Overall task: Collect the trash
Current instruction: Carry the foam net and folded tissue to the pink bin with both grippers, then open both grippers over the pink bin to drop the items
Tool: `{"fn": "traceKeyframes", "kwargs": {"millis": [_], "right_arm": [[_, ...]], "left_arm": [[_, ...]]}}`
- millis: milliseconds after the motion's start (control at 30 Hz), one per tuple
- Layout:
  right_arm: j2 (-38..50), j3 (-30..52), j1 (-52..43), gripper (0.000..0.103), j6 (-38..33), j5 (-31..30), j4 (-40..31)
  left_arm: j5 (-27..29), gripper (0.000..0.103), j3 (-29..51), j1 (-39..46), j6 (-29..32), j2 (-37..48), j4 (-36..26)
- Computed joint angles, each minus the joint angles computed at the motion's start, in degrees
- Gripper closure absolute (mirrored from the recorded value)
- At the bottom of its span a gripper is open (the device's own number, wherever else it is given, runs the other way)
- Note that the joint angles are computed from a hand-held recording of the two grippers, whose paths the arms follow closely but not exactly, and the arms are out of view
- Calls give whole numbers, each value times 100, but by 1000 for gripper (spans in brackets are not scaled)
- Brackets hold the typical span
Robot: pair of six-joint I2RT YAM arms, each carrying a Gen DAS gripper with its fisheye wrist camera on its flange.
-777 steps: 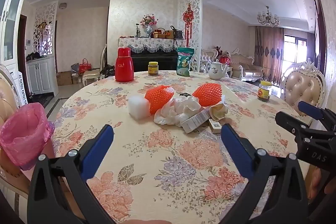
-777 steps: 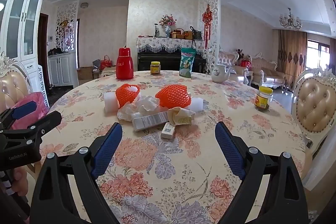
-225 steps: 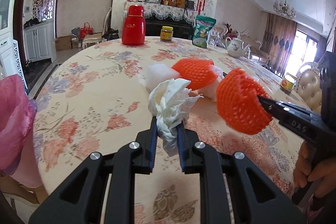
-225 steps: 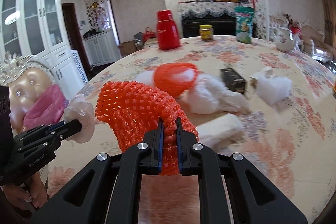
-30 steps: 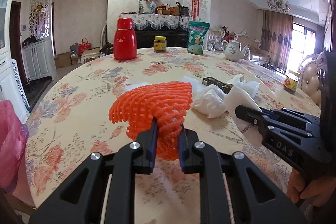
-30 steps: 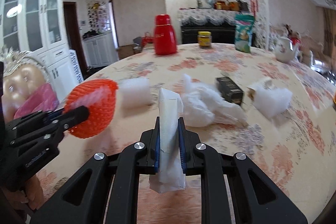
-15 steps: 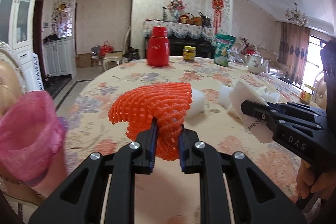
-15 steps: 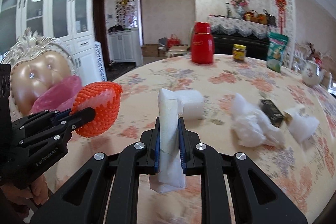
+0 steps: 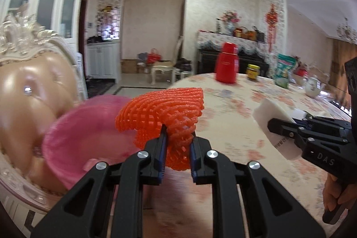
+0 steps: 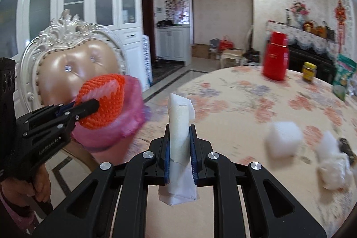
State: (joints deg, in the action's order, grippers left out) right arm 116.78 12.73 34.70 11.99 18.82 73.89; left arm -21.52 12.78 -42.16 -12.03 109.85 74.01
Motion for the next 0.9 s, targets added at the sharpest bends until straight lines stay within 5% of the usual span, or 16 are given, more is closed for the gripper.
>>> {"fn": "traceKeyframes", "kwargs": {"millis": [233,633,700,800,867,900], "right_arm": [[139,1336,239,87,-65,-463,-1257],[1303,3972,158,86,-125,-1520,-2882],[1571,4400,136,86,-115,-1647,-3125],[1893,4900,131,83,-112,-1753,-3420],[2025,5098,139,76,-158,-1738,-3541],[2062,5134,141,62,-163,-1720,-3540]], "left_arm": [[1111,85,-280,1730,435,-43,276],[2673,79,1164,3474,1117,830,-825],[2608,74,1264,3541,1198,957,-848],[2500,49,1266,3662,1163,1103,-733],[2544,40,1161,3788,1079,1139,-524],[2583,38,1117,3858,1058,1139,-474]]}}
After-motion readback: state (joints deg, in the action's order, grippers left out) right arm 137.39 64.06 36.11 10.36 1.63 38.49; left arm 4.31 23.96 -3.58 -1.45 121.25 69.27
